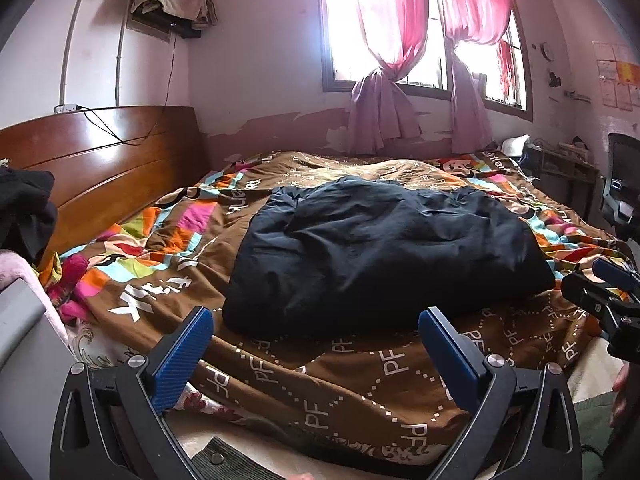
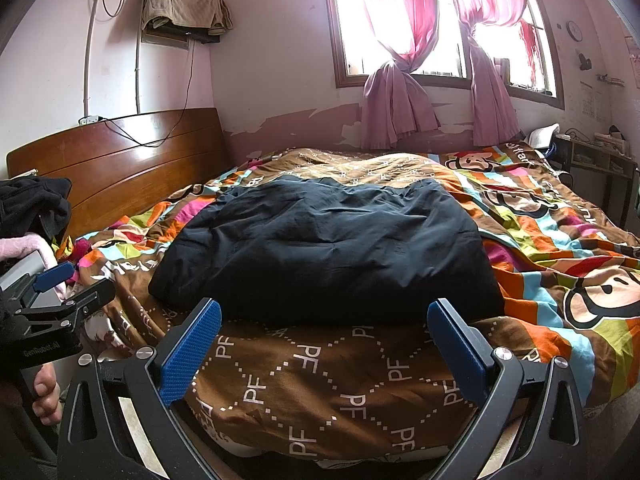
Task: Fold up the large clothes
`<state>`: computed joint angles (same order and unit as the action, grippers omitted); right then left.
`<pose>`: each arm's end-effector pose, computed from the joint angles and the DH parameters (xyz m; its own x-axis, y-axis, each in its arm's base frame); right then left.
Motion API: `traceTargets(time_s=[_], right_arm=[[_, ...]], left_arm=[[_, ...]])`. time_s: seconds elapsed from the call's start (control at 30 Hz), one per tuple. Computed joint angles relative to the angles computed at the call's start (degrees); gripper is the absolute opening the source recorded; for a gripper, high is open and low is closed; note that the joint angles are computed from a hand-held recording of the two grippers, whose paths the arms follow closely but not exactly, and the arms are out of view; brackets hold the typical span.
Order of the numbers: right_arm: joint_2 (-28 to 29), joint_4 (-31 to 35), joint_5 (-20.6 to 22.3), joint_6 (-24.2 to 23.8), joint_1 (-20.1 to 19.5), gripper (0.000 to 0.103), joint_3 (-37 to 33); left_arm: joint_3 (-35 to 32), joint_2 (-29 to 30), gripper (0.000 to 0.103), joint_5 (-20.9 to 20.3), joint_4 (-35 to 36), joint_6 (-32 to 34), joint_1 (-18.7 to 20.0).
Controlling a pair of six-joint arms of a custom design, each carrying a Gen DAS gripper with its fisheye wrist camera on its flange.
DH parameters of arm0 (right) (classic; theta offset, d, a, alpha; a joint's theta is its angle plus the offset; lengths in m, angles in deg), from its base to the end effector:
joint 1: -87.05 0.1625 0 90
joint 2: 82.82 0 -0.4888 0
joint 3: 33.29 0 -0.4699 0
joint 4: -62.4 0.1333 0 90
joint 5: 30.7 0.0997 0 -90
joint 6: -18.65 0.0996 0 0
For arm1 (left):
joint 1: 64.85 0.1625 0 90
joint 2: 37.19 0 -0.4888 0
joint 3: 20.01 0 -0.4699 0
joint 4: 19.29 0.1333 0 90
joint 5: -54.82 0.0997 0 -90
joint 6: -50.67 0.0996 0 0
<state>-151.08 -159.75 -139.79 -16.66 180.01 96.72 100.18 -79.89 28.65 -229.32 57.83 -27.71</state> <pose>0.1277 -0.5197 0.2650 -0.7731 0.0176 0.6340 -0.5688 0.4230 -0.7053 -0.3153 -0.5181 0.0703 -0.6709 0.0408 -0.7404 0.6763 0.4432 -0.5884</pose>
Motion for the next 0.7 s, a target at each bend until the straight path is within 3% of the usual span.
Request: traceTargets(time_s=[0.7], right_arm=[[0.11, 0.00, -0.24, 0.15, 0.17, 0.102, -0.07]], left_arm=[[-0.07, -0.30, 0.103, -0.82, 1.12, 0.58, 0.69]])
